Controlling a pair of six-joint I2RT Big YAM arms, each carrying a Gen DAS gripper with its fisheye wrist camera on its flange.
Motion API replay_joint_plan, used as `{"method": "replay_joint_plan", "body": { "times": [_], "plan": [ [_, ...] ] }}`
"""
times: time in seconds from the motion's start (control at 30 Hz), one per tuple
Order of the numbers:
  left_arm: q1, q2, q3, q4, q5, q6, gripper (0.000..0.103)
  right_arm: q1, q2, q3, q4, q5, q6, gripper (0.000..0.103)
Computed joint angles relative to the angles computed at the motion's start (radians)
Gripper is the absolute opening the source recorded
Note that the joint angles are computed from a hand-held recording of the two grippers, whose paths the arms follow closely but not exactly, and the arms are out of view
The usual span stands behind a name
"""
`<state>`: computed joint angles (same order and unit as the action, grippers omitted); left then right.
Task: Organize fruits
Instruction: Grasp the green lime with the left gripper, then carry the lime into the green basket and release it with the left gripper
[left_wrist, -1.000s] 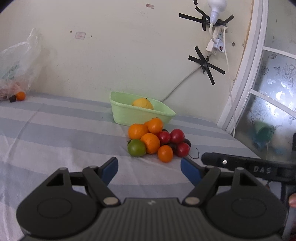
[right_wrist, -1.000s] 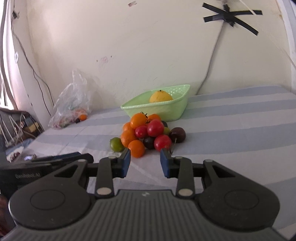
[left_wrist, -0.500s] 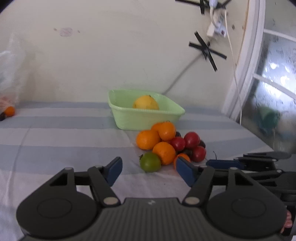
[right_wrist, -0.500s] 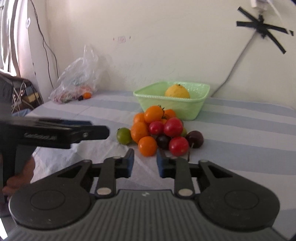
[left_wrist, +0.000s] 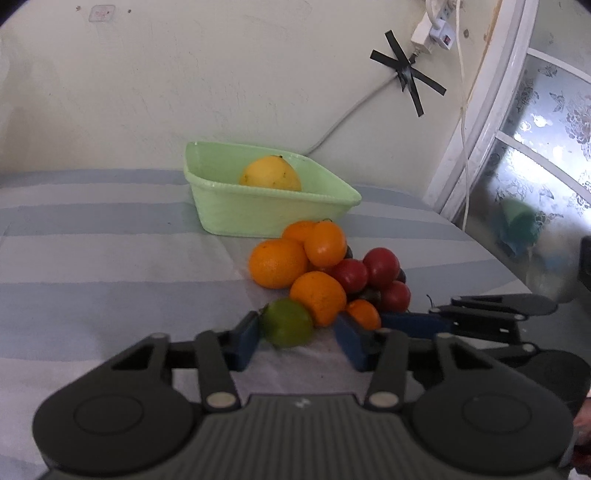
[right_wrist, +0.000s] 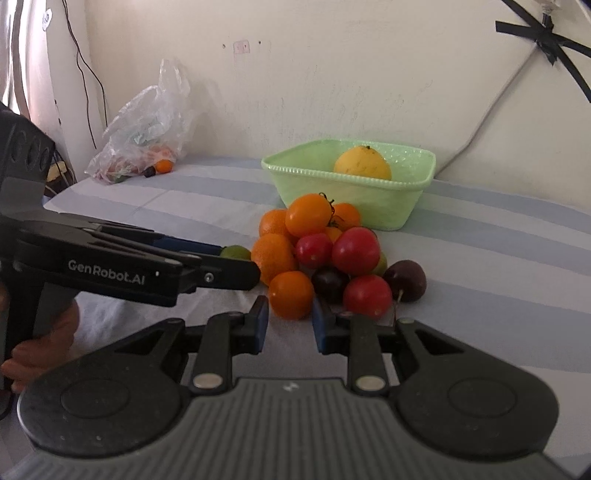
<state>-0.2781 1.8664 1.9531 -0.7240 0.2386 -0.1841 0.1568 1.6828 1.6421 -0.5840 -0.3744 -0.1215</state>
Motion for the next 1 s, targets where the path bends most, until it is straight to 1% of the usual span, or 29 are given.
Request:
{"method": "replay_joint_plan", "body": {
  "times": [0.03, 0.07, 0.13, 0.2, 0.27, 0.4, 0.53, 0.63, 0.67, 0.7, 0.73, 0.8, 0.9, 1.0],
  "plan": [
    [0.0, -0.001, -0.002, 0.0, -0.007, 0.001, 0.033, 0.002, 0.001, -0.002, 0.006, 0.004, 0.002, 0.032],
    [0.001, -0.003, -0.005, 0.0, -0.009, -0.004, 0.031, 0.004, 0.0, -0.003, 0.011, 0.01, -0.004, 0.031],
    [0.008, -0.014, -0.022, 0.011, 0.018, -0.028, 0.031, 0.008, -0.011, -0.018, 0.022, 0.027, -0.012, 0.029],
    [0.01, -0.037, -0.058, 0.03, 0.032, -0.047, 0.031, 0.005, -0.023, -0.034, 0.027, 0.013, -0.009, 0.029],
    [0.003, -0.07, -0.105, 0.047, 0.032, -0.05, 0.031, 0.002, -0.046, -0.062, 0.044, 0.001, -0.011, 0.029],
    [-0.012, -0.144, -0.202, 0.09, 0.047, -0.061, 0.031, 0.003, -0.109, -0.14, 0.079, -0.006, -0.043, 0.029],
    [-0.037, -0.192, -0.26, 0.115, 0.013, -0.028, 0.031, 0.007, -0.158, -0.203, 0.109, -0.007, -0.075, 0.029],
    [-0.049, -0.188, -0.259, 0.089, -0.025, -0.012, 0.032, 0.011, -0.164, -0.221, 0.116, 0.012, -0.091, 0.029],
    [-0.047, -0.186, -0.257, 0.085, -0.024, -0.012, 0.032, 0.011, -0.157, -0.215, 0.107, 0.015, -0.09, 0.03],
    [-0.049, -0.188, -0.259, 0.093, -0.033, -0.014, 0.033, 0.011, -0.151, -0.211, 0.103, 0.014, -0.081, 0.031],
    [-0.053, -0.19, -0.263, 0.102, -0.055, -0.011, 0.04, 0.009, -0.153, -0.218, 0.114, 0.01, -0.072, 0.031],
    [-0.059, -0.19, -0.263, 0.102, -0.086, -0.01, 0.046, 0.01, -0.155, -0.223, 0.124, 0.012, -0.071, 0.031],
    [-0.066, -0.189, -0.262, 0.102, -0.102, 0.01, 0.049, 0.01, -0.161, -0.236, 0.135, 0.011, -0.062, 0.033],
    [-0.072, -0.193, -0.269, 0.111, -0.119, 0.026, 0.049, 0.005, -0.159, -0.235, 0.132, -0.003, -0.049, 0.033]
  ]
}}
